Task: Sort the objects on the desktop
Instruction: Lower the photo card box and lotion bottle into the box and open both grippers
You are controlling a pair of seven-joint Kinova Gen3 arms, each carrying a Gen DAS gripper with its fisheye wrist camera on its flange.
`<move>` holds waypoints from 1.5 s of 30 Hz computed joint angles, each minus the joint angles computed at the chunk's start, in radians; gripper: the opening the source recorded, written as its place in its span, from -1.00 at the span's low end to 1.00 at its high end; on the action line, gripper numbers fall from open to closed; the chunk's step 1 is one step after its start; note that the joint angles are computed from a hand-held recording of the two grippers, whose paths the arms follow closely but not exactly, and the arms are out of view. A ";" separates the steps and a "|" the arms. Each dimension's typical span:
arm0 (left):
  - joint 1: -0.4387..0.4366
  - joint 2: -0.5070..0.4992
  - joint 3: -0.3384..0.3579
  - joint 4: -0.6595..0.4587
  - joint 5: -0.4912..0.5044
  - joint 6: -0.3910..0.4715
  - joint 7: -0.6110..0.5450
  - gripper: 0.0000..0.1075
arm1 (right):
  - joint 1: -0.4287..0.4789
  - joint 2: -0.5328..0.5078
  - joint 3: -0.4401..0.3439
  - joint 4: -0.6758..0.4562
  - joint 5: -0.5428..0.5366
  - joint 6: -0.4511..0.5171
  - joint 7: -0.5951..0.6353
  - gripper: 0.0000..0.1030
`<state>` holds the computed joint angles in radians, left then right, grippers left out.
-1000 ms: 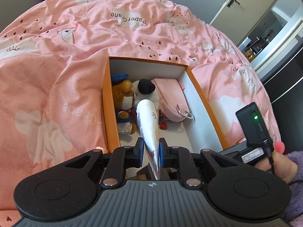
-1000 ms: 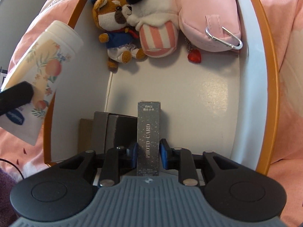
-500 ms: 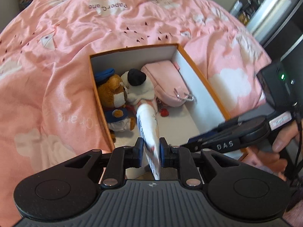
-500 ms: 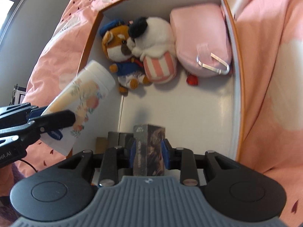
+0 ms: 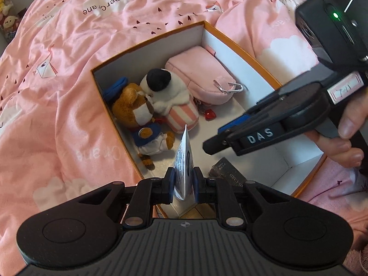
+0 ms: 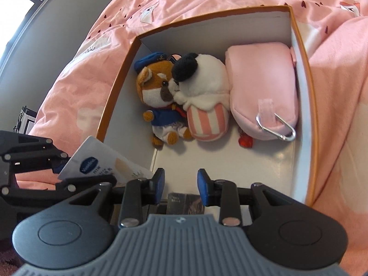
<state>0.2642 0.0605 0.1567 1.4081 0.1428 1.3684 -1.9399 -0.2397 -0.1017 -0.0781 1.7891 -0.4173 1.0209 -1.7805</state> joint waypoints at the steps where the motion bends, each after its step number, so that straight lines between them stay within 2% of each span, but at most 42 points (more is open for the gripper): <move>1: 0.003 0.007 0.003 -0.003 -0.004 0.006 0.001 -0.67 | -0.001 0.006 0.002 -0.001 -0.005 -0.005 0.008 -0.33; 5: 0.012 0.027 0.008 -0.005 -0.020 0.028 -0.020 -0.67 | -0.002 0.036 0.000 -0.011 -0.010 -0.016 0.020 -0.33; 13: 0.025 0.046 0.008 -0.003 -0.054 0.048 -0.057 -0.67 | 0.019 0.123 0.000 -0.034 -0.112 0.002 0.094 -0.34; 16: 0.018 0.047 0.004 0.006 -0.042 0.044 -0.072 -0.66 | 0.031 0.145 -0.003 -0.034 -0.158 0.012 0.127 -0.35; 22: -0.011 0.037 -0.006 0.014 0.008 0.050 -0.133 -0.66 | 0.051 0.139 -0.001 -0.020 -0.189 0.005 0.113 -0.35; 25: -0.023 0.032 -0.010 0.021 0.025 0.051 -0.156 -0.67 | 0.051 0.127 -0.002 -0.022 -0.169 -0.008 0.090 -0.35; 29: -0.029 0.006 -0.011 0.043 0.030 0.030 -0.191 -0.74 | 0.017 0.159 -0.023 -0.071 -0.056 0.011 0.022 -0.52; 30: -0.029 0.001 -0.012 0.045 0.029 0.028 -0.196 -0.74 | 0.011 0.176 -0.027 -0.086 -0.043 0.029 0.021 -0.61; 35: -0.052 -0.007 -0.026 0.040 0.060 0.043 -0.215 -0.74 | -0.007 0.239 -0.044 -0.133 -0.015 0.090 0.052 -0.84; 45: -0.167 -0.072 -0.102 0.068 0.261 0.058 -0.232 -0.70 | 0.015 0.298 -0.049 -0.174 -0.061 0.176 0.100 -0.91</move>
